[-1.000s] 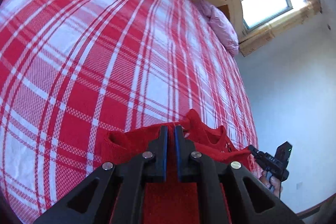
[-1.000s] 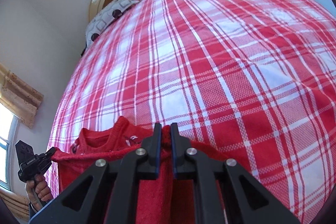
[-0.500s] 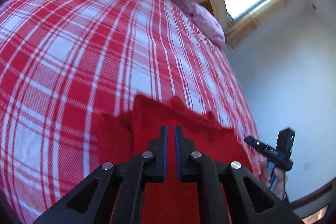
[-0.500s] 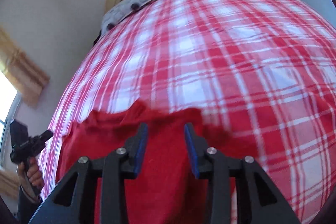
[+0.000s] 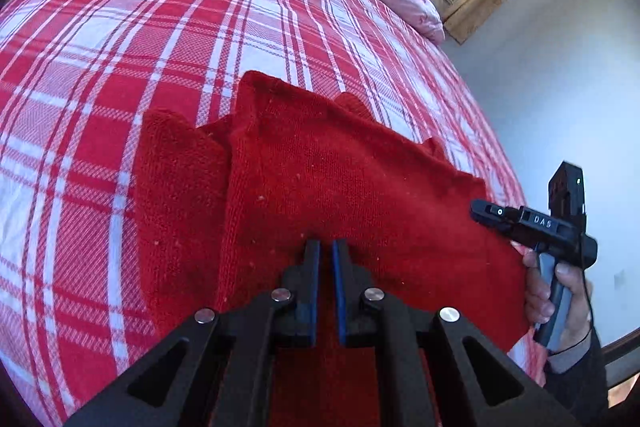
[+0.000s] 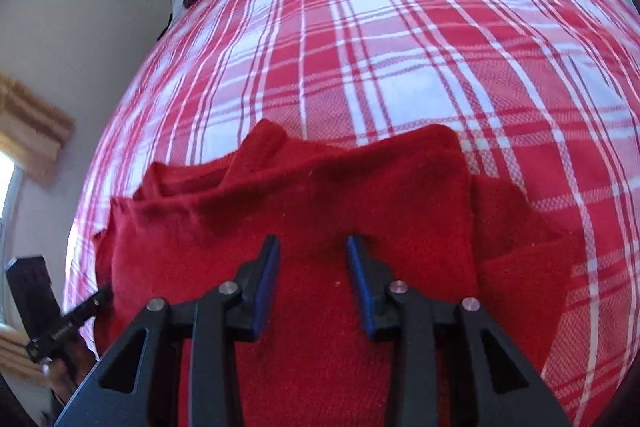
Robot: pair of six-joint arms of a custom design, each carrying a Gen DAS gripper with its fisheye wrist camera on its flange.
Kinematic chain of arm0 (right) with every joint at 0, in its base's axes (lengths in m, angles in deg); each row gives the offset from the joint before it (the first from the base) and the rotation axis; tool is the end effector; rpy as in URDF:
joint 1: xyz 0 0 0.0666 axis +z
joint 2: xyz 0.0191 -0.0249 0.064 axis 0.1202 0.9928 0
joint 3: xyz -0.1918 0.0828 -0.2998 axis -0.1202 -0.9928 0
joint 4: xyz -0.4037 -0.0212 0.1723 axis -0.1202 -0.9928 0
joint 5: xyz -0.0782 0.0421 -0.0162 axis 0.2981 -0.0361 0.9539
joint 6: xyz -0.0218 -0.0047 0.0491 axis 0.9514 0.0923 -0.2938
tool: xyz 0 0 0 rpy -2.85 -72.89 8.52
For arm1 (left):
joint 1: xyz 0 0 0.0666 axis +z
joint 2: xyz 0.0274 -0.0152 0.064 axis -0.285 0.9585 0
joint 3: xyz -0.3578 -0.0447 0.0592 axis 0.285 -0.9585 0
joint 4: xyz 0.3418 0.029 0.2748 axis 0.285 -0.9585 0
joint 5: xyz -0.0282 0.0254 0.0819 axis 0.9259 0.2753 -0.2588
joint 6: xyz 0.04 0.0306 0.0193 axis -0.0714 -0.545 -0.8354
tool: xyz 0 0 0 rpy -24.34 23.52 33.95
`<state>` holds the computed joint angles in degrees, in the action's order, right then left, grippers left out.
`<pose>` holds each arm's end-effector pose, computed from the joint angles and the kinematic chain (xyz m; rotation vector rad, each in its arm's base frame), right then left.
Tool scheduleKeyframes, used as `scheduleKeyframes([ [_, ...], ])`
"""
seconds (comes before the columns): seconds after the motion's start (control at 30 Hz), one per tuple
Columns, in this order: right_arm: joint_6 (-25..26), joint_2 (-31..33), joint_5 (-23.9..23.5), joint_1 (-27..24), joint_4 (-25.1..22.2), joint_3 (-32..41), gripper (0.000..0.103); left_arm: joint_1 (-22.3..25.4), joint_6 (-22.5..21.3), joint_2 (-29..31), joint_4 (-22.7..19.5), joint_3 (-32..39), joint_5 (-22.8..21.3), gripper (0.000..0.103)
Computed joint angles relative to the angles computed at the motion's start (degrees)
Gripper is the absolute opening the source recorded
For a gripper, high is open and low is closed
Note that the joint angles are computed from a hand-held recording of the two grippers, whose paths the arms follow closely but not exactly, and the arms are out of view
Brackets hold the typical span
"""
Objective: Fold small clothes
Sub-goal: 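Open the right tool while the left tool holds the folded hem down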
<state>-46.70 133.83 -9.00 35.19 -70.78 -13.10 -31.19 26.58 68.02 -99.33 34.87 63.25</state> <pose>0.3837 0.2040 0.4656 0.5392 2.5472 0.4721 0.4119 -0.1281 0.4413 0.3672 2.5428 -0.8933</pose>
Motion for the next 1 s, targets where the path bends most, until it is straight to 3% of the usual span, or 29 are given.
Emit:
scheduleKeyframes([
  [0.1, -0.2, -2.3, 3.9, 2.6, -1.3, -0.3, 0.045, 0.4, -1.6, -4.5, -0.4, -1.4, -3.0, 0.007],
  [0.23, -1.7, -8.3, 9.6, 9.3, -1.8, -2.8, 0.060, 0.8, -3.1, -11.7, -0.2, -5.0, -2.5, 0.007],
  [0.33, -4.0, -11.3, 17.0, 15.8, -4.1, -3.6, 0.060, 0.0, -4.3, -15.9, -0.8, -8.2, -3.1, 0.007],
  [0.5, -8.6, -14.5, 23.5, 23.6, -7.6, -6.1, 0.060, -3.8, -5.7, -16.9, -2.2, -11.4, -10.5, 0.007],
  [0.67, -13.9, -14.6, 20.1, 21.4, -12.5, -8.8, 0.055, -1.8, -4.2, -17.0, -0.4, -12.7, -7.3, 0.007],
  [0.8, -17.6, -18.4, 18.6, 19.0, -11.1, -12.0, 0.049, -0.9, -4.2, -17.6, -1.7, -11.4, -8.3, 0.007],
  [0.93, -18.1, -15.9, 29.1, 23.7, -16.0, -7.0, 0.052, -0.4, -3.4, -20.3, 0.7, -12.4, -10.2, 0.007],
  [1.0, -14.3, -15.4, 31.8, 24.5, -12.4, -5.4, 0.052, -0.4, -2.1, -18.9, 1.0, -12.1, -10.5, 0.007],
])
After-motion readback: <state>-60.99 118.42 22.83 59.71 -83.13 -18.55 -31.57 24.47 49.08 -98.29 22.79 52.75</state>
